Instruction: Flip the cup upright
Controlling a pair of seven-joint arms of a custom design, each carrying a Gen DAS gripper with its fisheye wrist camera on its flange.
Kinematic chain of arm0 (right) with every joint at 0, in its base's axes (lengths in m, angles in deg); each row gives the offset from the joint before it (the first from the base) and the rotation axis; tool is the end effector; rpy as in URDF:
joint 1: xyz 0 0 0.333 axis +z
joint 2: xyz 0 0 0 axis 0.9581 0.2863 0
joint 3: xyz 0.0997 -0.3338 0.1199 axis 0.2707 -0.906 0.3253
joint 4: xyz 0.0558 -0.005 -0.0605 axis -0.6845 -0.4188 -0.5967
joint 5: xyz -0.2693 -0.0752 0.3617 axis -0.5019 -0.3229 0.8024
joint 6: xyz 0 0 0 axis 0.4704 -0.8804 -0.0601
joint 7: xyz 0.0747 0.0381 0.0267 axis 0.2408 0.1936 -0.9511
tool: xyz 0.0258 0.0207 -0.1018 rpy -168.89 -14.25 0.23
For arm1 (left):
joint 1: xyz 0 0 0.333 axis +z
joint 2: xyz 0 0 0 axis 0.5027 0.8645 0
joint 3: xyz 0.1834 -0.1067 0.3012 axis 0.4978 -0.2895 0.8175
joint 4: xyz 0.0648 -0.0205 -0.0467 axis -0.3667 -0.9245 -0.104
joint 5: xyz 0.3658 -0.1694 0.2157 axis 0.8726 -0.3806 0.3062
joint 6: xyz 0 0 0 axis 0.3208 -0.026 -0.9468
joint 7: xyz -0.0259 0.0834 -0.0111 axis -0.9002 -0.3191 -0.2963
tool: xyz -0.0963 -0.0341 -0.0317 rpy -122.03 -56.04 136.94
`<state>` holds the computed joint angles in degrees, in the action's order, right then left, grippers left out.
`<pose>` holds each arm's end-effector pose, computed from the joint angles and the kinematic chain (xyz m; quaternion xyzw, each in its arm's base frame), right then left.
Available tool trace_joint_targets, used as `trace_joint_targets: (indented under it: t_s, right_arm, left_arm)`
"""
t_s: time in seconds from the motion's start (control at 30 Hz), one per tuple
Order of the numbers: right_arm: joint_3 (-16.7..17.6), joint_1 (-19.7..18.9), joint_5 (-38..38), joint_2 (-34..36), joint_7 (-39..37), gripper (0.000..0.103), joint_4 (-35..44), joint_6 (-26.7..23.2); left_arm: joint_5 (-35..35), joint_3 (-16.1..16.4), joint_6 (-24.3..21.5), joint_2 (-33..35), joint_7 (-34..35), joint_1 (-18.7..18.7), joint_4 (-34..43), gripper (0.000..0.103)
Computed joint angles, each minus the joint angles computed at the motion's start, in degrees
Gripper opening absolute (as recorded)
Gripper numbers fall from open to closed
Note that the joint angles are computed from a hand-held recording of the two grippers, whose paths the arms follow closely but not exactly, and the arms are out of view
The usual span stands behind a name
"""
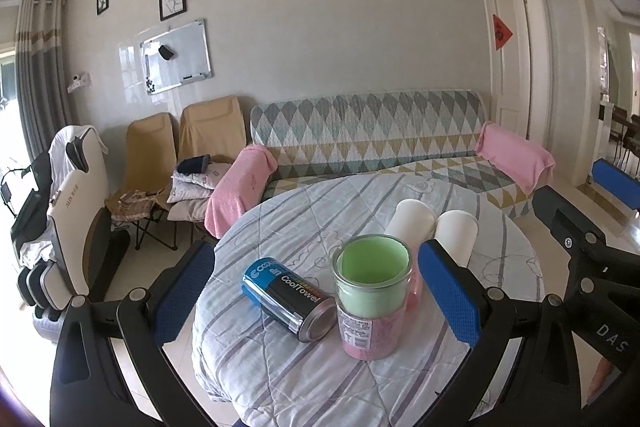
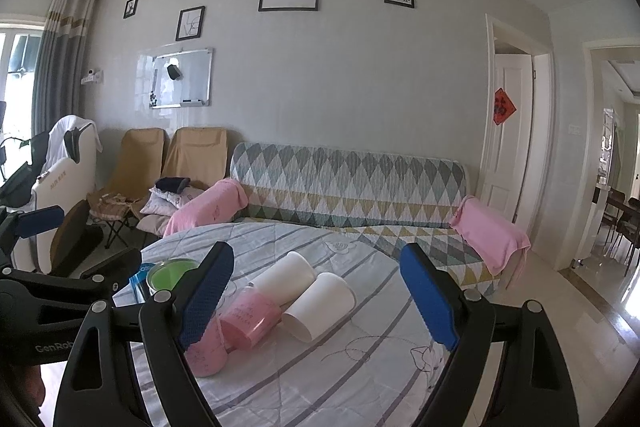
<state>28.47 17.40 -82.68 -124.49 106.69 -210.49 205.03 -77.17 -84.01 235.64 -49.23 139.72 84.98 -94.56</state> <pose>0.4748 0.1916 0.5166 -0.4939 0.6150 -0.5104 0.3425 0.5411 -0.2532 0.5207 -0.4606 0.6988 -0.4146 0.3573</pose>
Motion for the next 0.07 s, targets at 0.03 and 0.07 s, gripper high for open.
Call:
trace_joint_targets:
  t_s: [0.03,0.07]
  right_arm:
    - [0.00,-0.03,-0.03,0.03,0.00,0.086,0.01,0.08]
    - [-0.04,0.00,-0.08,0.17,-0.06,0.086,0.04,0.06]
  left_arm:
    - [0.02,-0.24,0.03,0.01,0.08,0.25,0.03,0.103]
    - [0.09,-0.02,0.22,0.16,0.11,0.11,-0.03,0.103]
